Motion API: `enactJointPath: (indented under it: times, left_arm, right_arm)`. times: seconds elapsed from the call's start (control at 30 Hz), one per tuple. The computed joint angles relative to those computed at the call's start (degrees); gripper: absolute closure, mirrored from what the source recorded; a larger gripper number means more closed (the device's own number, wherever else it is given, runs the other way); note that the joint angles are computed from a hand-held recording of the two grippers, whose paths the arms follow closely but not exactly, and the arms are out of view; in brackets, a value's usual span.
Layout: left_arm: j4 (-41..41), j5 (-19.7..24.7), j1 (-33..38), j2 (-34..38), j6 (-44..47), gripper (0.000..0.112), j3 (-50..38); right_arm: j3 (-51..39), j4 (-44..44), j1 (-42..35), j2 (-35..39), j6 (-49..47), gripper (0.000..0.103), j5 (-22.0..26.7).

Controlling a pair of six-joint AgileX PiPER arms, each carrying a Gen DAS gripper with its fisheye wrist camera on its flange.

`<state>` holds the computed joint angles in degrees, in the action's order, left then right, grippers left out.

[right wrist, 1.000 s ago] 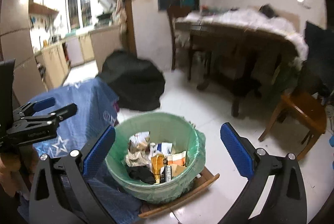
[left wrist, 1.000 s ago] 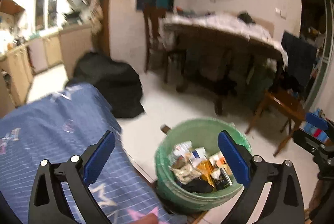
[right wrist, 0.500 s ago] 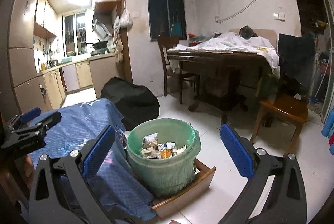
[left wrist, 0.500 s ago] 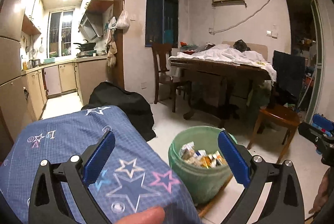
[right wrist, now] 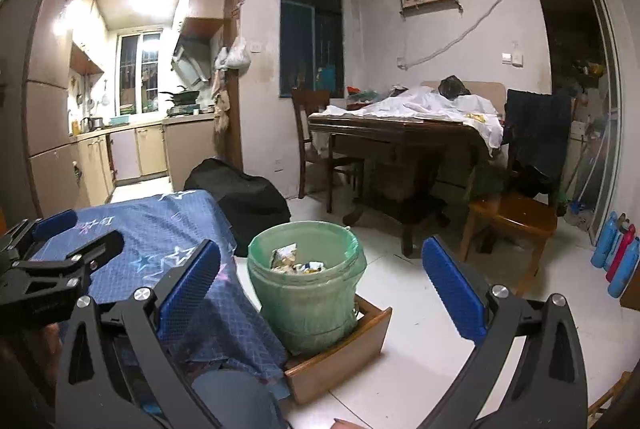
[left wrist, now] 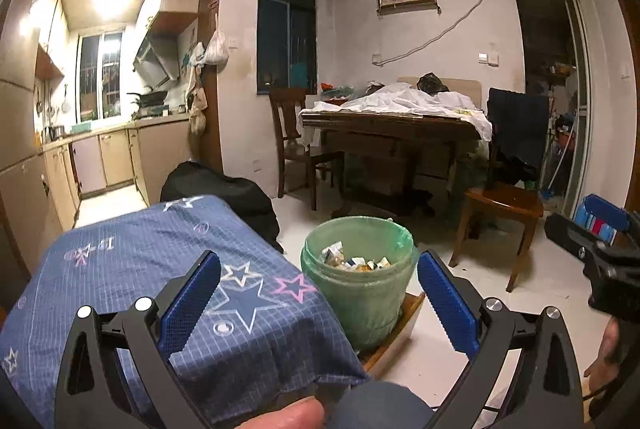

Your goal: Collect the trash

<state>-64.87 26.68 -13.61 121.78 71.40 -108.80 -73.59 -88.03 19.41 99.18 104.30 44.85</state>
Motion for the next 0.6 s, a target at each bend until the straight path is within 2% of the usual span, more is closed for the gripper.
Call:
enactJointPath:
  times: [0.07,0.13,0.27,0.47,0.6]
  left_arm:
    - [-1.9,0.1,0.5,-2.2,1.4,0.014,3.7]
    - [-7.0,-1.9,0.6,-4.9,7.7,0.014,8.6]
    - [-13.7,-2.4,1.3,-8.1,15.9,0.014,14.2]
    - [-14.3,-1.8,1.3,-8.9,17.2,0.014,15.4]
    - [-10.9,-1.9,0.7,-7.8,13.7,0.014,12.8]
  right_arm:
    - [1.2,-1.1,1.4,-0.3,0.9,0.005,1.5]
    - [2.9,-2.2,2.6,-0.9,2.8,0.005,2.5]
    - [5.1,-2.4,4.7,-2.1,4.3,0.005,4.3]
    - [6.9,-4.0,6.0,-3.2,7.6,0.005,6.7]
    - [7.1,-4.8,6.3,-3.1,8.4,0.005,8.5]
